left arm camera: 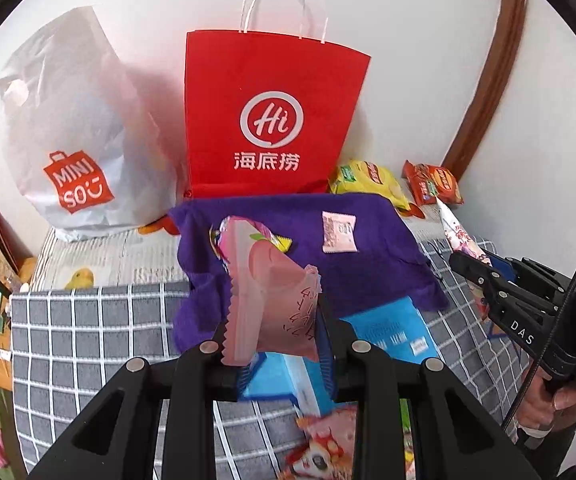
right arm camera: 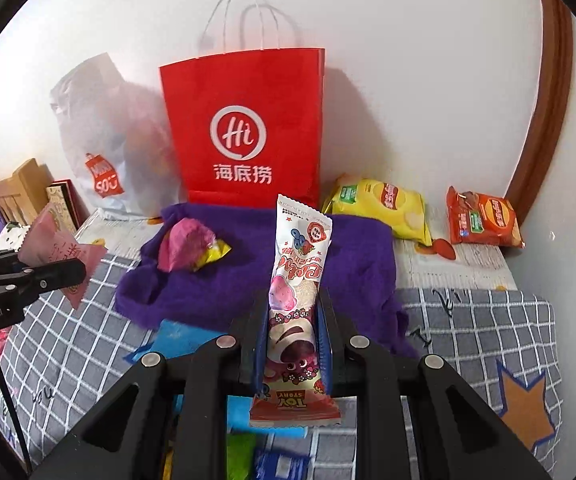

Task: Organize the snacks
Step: 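Carry the peach-print packet with the left tool while the right carries the stick snack toward the towel, then lower the stick snack onto the towel and open the right tool while the left releases the peach packet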

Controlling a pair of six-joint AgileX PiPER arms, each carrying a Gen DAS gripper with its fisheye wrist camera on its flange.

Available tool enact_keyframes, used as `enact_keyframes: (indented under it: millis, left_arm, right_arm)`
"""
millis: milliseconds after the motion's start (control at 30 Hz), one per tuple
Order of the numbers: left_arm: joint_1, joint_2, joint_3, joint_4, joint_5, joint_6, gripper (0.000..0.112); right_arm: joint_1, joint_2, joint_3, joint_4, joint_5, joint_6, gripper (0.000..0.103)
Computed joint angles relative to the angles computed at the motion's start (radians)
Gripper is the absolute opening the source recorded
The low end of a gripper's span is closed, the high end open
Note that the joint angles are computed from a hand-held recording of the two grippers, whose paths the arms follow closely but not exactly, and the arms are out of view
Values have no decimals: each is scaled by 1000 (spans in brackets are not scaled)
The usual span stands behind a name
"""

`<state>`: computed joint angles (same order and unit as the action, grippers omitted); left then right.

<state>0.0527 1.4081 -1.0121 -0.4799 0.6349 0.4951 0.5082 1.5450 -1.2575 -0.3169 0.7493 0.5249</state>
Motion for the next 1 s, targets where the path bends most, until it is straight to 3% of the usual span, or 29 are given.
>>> enact_keyframes:
  millis: [433,700,1000]
  left_arm:
    - [-28,223,-215,36,7,-54,27]
    - [-12,349,-263,64,4,-81,27]
    - [-6,393,-269,74,-9,-83,27]
  right_arm:
    - [-110,213,-215,154,-16,-183,21]
    - [-156,324,-255,241,-39,-266,21]
    - [-199,335,-241,271,-35,-300,21]
